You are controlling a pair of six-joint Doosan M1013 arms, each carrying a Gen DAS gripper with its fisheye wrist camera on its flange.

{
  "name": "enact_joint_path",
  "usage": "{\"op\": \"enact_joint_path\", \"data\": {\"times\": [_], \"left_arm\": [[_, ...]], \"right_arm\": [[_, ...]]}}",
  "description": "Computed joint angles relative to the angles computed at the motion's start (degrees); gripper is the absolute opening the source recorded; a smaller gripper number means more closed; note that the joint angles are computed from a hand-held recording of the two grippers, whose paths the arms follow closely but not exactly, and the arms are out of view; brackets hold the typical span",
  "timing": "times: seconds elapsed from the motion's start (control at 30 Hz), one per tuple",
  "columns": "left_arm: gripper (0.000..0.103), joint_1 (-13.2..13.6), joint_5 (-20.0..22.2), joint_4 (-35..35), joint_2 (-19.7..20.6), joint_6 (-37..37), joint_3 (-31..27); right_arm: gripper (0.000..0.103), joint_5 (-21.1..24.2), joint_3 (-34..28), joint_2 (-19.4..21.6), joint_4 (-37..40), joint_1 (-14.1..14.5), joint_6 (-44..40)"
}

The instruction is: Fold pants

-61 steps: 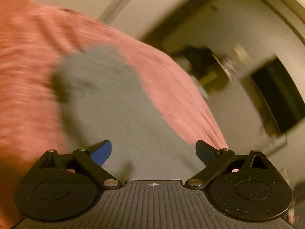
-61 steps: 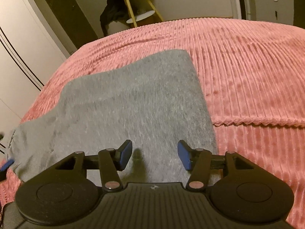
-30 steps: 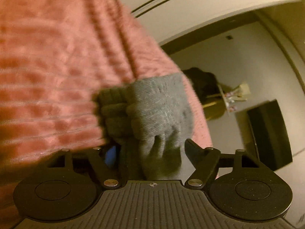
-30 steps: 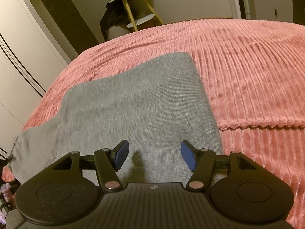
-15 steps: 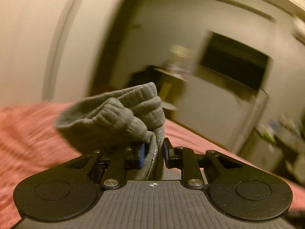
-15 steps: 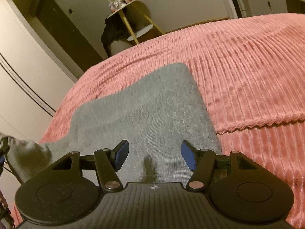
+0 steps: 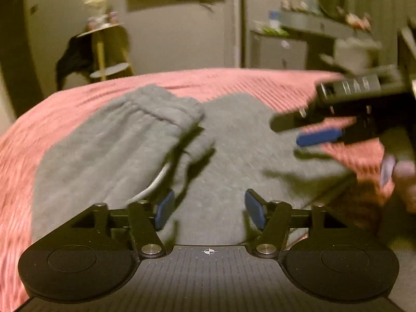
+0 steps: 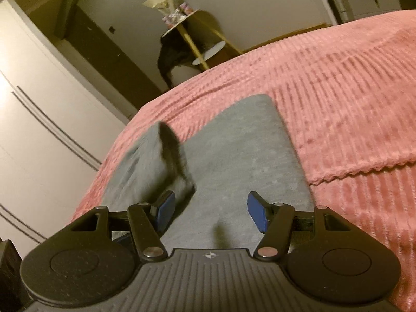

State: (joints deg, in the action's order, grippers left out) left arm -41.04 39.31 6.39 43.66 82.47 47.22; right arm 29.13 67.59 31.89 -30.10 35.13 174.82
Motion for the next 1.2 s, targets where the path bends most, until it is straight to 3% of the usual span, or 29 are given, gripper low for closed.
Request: {"op": "enact_joint_path", "data": {"times": [0.03, 0.1, 0.17, 0.23, 0.33, 0.4, 0.43, 0.57, 0.63, 0.7, 0.73, 0.8, 0.87, 0.93, 1.07, 1.2], "left_arm": [[0.082, 0.37, -1.83, 0.65, -1.15, -3.74, 1.81], [0.086, 0.89, -3.64, 5.72, -2.87, -14.97, 4.28], [0.088, 0.98, -2.57, 13.26, -3.99, -27.61, 5.86], [0.091, 1.1, -0.03, 18.0, -4.45, -37.19, 6.65], [0.091, 1.86, 3.05, 15.08, -3.62, -38.88, 4.95], [0.092, 2.06, 3.56, 12.83, -3.05, -36.48, 4.1], [0.094, 2.05, 3.65, 12.02, -2.55, -35.43, 3.6], [0.094, 2.0, 4.27, 10.78, -2.96, -34.38, 4.4], [0.094, 2.0, 3.83, 10.86, -3.16, -34.66, 5.01], [0.094, 2.0, 4.0, 10.63, -3.2, -34.74, 5.23], [0.094, 2.01, 4.12, 10.5, -3.3, -34.87, 5.31], [0.094, 2.12, 3.95, 9.89, -3.36, -34.79, 5.48], [0.094, 2.11, 3.87, 9.74, -3.43, -34.81, 5.65], [0.094, 1.94, 5.14, 10.06, -3.12, -34.75, 5.03], [0.094, 1.72, 6.19, 10.38, -2.98, -34.2, 4.56], [0.093, 1.42, 7.8, 11.39, -2.53, -34.2, 3.73]], "right_arm": [[0.065, -0.77, -0.11, 0.11, 1.97, -0.2, -1.63], [0.065, -4.06, -0.09, 0.35, 8.66, -0.96, -6.18], [0.068, -7.3, -0.66, 1.04, 17.7, -1.8, -12.33], [0.074, -7.72, -2.58, 2.37, 23.78, -2.34, -17.37], [0.086, -7.2, -6.28, 5.13, 32.44, -3.18, -22.55], [0.089, -5.44, -9.02, 7.4, 41.53, -3.99, -26.87], [0.089, -4.63, -10.17, 8.33, 42.43, -4.04, -25.71], [0.091, -7.27, -13.08, 10.88, 41.09, -3.92, -21.92], [0.09, -7.41, -14.58, 11.84, 37.26, -3.64, -16.12], [0.061, -6.39, -16.14, 12.76, 31.8, -3.18, -11.7], [0.055, -6.68, -16.16, 12.93, 31.37, -3.11, -11.87], [0.054, -8.18, -15.34, 12.84, 30.75, -3.08, -11.07], [0.061, -8.31, -15.74, 13.13, 32.39, -3.24, -12.0], [0.068, -6.64, -17.06, 13.52, 34.04, -3.34, -13.77], [0.044, 3.8, -23.62, 14.87, 23.1, -2.02, -15.08], [0.041, 3.71, -24.25, 13.21, 14.97, -0.49, -16.14]]}}
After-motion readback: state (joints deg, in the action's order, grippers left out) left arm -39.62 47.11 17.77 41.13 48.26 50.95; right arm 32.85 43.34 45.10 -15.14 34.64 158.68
